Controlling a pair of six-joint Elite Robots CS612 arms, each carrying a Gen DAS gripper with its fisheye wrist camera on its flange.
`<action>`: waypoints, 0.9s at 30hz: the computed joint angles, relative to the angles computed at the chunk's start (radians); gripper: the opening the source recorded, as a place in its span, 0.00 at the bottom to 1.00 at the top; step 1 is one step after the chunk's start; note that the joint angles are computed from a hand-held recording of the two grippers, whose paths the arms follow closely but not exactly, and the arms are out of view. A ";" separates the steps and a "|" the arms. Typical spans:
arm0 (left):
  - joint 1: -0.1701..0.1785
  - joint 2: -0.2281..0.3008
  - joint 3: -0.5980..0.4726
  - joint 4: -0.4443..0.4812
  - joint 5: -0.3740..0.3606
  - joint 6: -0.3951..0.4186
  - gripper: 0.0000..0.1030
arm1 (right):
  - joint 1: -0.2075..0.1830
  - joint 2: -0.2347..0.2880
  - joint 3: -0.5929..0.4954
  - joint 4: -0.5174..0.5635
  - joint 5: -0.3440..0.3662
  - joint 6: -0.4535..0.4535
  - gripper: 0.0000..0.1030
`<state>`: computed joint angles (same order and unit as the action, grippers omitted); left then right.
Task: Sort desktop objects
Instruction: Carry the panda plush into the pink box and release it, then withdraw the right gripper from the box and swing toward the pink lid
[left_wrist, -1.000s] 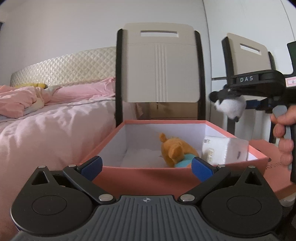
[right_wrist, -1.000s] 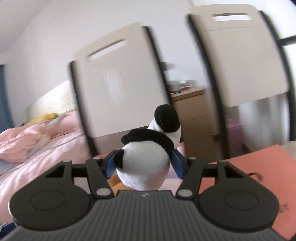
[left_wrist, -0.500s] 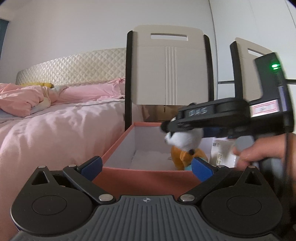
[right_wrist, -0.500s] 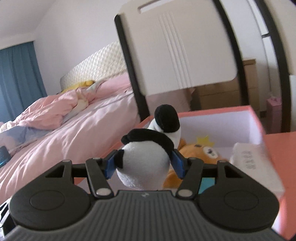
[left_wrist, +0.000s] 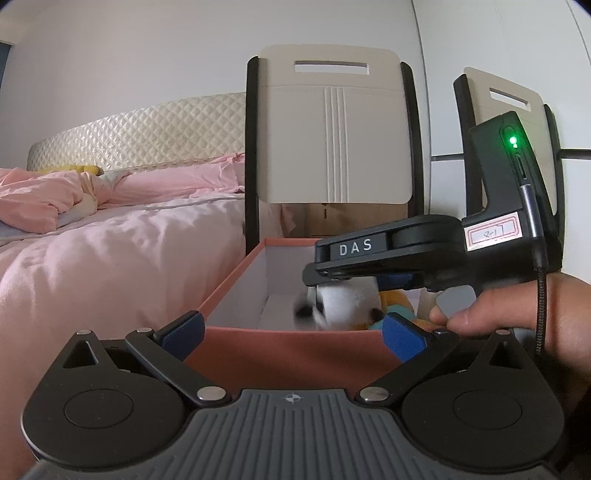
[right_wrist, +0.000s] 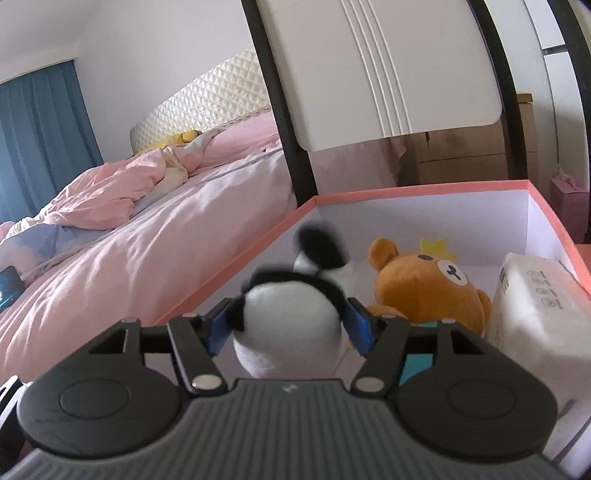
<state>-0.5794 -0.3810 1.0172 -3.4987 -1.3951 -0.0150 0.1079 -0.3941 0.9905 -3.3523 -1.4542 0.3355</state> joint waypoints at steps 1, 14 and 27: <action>0.000 0.000 0.001 -0.002 -0.002 0.003 1.00 | 0.001 -0.001 0.004 -0.006 -0.008 -0.001 0.72; -0.005 0.001 0.004 -0.009 -0.021 0.023 1.00 | -0.006 -0.051 0.107 -0.138 -0.084 -0.025 0.81; -0.012 0.000 0.013 -0.029 -0.039 0.040 1.00 | -0.013 -0.100 0.226 -0.273 -0.148 -0.043 0.85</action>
<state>-0.5913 -0.3808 1.0300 -3.5277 -1.4338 0.0252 0.0945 -0.4939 1.2166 -3.6254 -1.6022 0.2921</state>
